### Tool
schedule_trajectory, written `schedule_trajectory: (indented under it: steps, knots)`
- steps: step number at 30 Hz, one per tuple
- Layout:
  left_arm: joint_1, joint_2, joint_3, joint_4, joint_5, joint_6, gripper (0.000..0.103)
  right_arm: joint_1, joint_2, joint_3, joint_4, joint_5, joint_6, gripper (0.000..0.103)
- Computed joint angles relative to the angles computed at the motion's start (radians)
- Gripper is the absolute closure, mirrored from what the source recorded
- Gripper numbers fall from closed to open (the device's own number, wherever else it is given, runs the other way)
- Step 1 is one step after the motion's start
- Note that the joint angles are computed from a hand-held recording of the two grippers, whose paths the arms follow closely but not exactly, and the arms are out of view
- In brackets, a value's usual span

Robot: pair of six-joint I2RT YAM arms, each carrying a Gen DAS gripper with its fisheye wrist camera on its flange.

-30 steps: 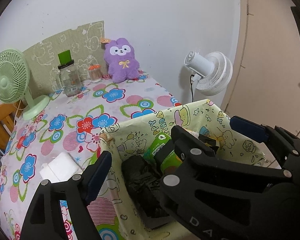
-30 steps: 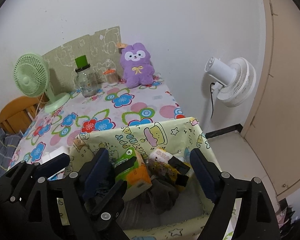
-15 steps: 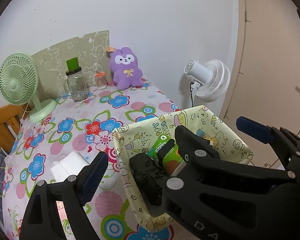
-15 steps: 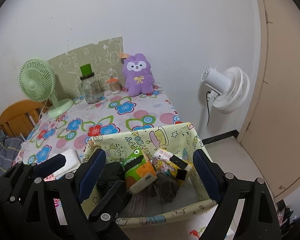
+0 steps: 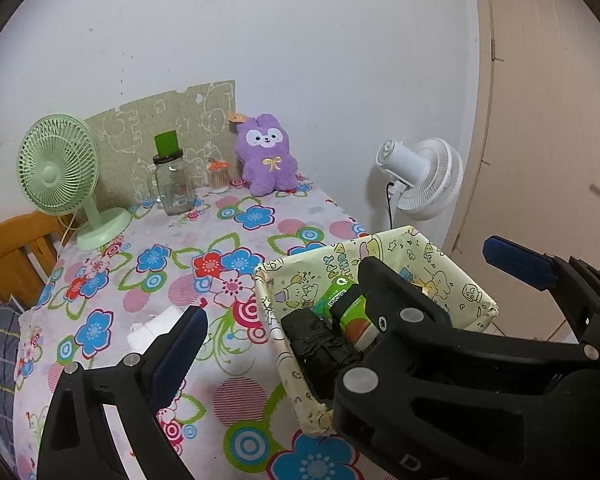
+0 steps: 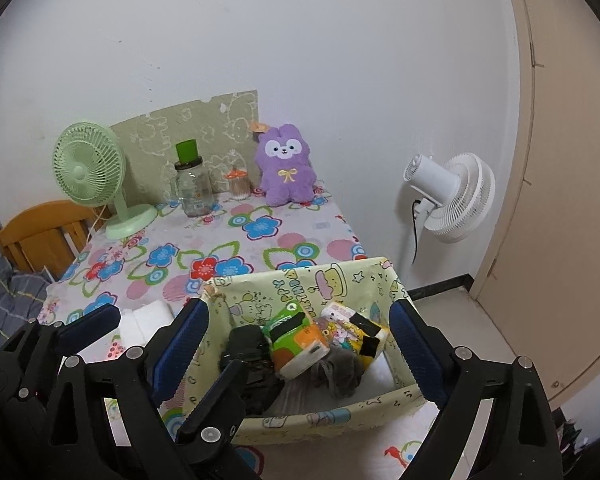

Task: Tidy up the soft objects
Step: 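Withdraw both open tools from the box toward the table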

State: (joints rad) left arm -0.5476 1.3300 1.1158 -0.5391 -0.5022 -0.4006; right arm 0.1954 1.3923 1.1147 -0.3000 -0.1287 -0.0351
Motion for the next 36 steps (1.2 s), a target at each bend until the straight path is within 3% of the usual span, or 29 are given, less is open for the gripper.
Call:
schedule_trajectory:
  steps: [18,36]
  knots:
    - [-0.015,-0.166,-0.087,-0.032,-0.06,0.012,0.002,0.113,-0.137,-0.071,-0.012,0.103,0.04,0.001]
    - [0.014,-0.32,-0.169,-0.068,-0.082,0.019,0.001,0.245,-0.195,-0.11,-0.009,0.178,0.083,0.001]
